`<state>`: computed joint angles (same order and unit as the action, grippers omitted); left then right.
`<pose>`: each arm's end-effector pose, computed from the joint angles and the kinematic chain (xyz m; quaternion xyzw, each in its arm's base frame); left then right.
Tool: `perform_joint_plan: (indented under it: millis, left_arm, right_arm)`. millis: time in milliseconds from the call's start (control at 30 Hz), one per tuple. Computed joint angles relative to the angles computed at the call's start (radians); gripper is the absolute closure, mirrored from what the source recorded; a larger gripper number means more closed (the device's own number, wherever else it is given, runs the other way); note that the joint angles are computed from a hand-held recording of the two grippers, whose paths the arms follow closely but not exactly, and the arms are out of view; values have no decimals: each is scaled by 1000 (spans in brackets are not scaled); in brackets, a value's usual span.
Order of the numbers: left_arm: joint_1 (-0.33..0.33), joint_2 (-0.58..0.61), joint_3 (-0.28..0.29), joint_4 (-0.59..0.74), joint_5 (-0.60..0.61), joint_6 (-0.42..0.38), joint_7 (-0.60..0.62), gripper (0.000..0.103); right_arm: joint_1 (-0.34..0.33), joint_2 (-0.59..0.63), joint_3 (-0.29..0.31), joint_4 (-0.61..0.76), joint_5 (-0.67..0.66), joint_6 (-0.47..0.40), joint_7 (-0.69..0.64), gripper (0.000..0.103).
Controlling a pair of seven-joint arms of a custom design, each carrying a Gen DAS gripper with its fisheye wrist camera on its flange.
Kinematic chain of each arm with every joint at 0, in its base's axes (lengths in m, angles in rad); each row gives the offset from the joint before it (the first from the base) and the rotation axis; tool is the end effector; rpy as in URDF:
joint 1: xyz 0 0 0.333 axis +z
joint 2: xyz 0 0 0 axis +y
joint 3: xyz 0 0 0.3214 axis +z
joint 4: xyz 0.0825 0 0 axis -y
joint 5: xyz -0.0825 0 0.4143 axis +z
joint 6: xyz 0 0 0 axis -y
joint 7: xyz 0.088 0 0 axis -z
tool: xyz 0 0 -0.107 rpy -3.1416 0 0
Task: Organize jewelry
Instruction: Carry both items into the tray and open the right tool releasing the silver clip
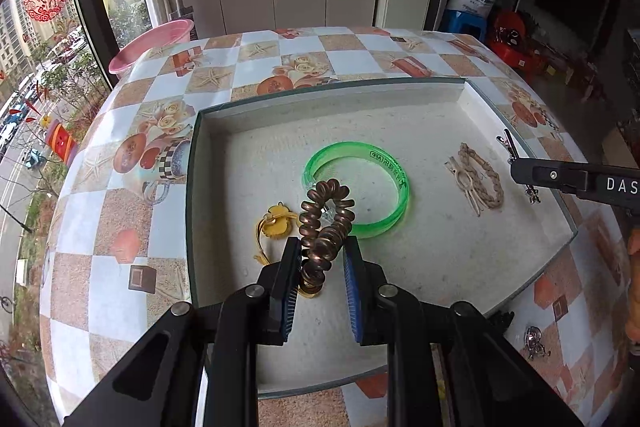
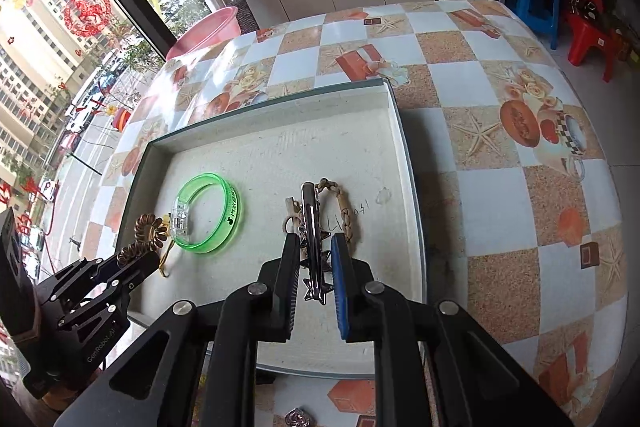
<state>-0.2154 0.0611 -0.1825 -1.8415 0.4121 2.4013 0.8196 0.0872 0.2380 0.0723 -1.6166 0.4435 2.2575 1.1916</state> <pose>0.6004 -0.2465 0.5411 -0.7155 0.6338 -0.2025 0.2129 0.6903 0.1180 0.5282 -0.7778 0.5622 -0.0254 0.2798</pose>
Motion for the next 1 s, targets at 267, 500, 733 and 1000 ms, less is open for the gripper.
perform_joint_plan:
  millis: [267, 500, 733, 1000]
  left_arm:
    - [-13, 47, 10, 39, 31, -12, -4, 69]
    - [-30, 78, 22, 62, 62, -42, -16, 69]
    - [-47, 87, 23, 85, 90, -70, -15, 69]
    - [-51, 71, 20, 85, 94, -70, -34, 69]
  right_arm:
    - [9, 40, 4, 14, -45, 27, 21, 86]
    - [4, 50, 12, 12, -53, 35, 23, 86]
    - [3, 49, 13, 12, -55, 34, 31, 85]
    - [-8, 42, 16, 11, -21, 16, 28, 54]
